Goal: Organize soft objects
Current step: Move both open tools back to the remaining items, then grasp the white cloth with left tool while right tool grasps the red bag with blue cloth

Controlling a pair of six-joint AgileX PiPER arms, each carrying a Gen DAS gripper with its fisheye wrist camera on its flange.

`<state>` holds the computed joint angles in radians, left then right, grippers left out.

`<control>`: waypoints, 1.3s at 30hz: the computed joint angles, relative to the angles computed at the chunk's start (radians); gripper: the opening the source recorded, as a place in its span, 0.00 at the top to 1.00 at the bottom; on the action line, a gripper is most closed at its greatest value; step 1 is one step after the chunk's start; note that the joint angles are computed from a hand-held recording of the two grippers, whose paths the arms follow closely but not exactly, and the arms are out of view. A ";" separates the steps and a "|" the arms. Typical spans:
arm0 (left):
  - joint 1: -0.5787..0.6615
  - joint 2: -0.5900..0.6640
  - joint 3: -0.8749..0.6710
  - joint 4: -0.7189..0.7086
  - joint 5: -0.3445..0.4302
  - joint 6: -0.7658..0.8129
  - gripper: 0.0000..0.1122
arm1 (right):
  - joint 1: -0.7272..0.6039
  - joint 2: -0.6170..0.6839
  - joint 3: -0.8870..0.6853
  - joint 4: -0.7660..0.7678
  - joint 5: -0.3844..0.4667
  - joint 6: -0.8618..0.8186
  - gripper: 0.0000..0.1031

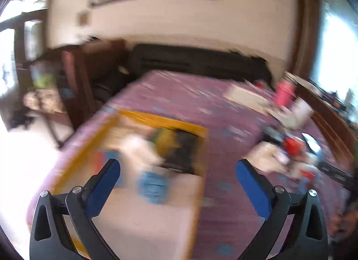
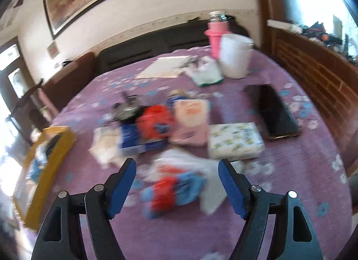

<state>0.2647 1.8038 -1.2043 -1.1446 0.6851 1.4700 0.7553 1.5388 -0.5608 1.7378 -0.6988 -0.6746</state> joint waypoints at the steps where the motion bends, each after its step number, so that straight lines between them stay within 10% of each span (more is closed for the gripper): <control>1: -0.037 0.029 -0.038 0.069 0.028 -0.083 0.08 | -0.012 0.016 0.008 -0.016 -0.009 0.019 0.23; 5: -0.186 0.142 -0.153 0.241 0.083 -0.306 0.08 | -0.067 0.036 0.082 -0.160 0.032 0.222 0.23; 14: -0.540 0.371 -0.337 0.467 -0.176 -0.379 0.08 | -0.111 0.020 0.121 -0.289 0.087 0.341 0.19; 19: -0.587 0.450 -0.432 0.543 -0.111 -0.432 0.10 | -0.160 0.024 0.153 -0.420 0.123 0.466 0.19; 24: -0.551 0.407 -0.409 0.489 0.057 -0.405 0.82 | -0.189 0.026 0.160 -0.478 0.154 0.516 0.19; 35: -0.277 0.092 0.049 0.192 0.152 -0.026 0.82 | -0.242 0.010 0.201 -0.591 0.179 0.665 0.19; 39: -0.261 0.077 0.104 0.204 0.075 0.003 0.59 | -0.245 0.004 0.210 -0.590 0.175 0.678 0.19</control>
